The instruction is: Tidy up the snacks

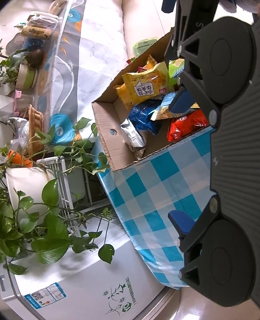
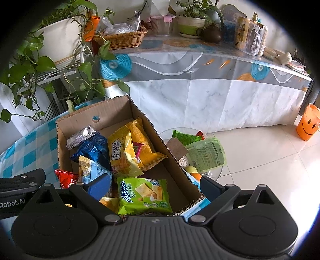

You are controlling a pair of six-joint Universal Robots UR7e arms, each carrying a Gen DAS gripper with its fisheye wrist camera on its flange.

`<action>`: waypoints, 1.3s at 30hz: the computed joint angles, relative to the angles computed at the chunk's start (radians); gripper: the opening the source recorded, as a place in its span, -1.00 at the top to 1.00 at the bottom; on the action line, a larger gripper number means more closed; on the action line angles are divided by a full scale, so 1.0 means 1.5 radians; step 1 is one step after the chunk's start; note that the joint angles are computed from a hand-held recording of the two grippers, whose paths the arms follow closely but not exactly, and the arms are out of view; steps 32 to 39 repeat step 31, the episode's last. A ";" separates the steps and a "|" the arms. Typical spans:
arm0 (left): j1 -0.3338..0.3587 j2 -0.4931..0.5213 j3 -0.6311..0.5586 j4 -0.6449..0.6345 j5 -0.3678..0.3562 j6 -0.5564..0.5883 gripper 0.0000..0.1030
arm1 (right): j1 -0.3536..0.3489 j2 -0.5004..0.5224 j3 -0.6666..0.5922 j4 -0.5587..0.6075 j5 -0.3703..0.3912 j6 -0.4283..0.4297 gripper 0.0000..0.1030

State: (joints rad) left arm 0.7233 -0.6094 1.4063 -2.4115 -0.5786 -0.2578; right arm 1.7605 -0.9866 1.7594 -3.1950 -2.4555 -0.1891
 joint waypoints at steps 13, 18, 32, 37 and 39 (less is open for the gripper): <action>0.006 0.000 -0.021 0.058 -0.008 -0.040 -0.98 | -0.001 0.001 -0.007 0.031 0.003 0.026 -0.93; 0.007 -0.001 -0.021 0.061 -0.007 -0.039 -0.98 | 0.000 0.005 -0.011 0.037 0.000 0.028 -0.93; 0.012 -0.015 -0.003 0.046 -0.004 -0.036 -0.98 | 0.002 0.012 -0.020 0.057 0.012 0.035 -0.93; 0.012 -0.015 -0.003 0.046 -0.004 -0.036 -0.98 | 0.002 0.012 -0.020 0.057 0.012 0.035 -0.93; 0.012 -0.015 -0.003 0.046 -0.004 -0.036 -0.98 | 0.002 0.012 -0.020 0.057 0.012 0.035 -0.93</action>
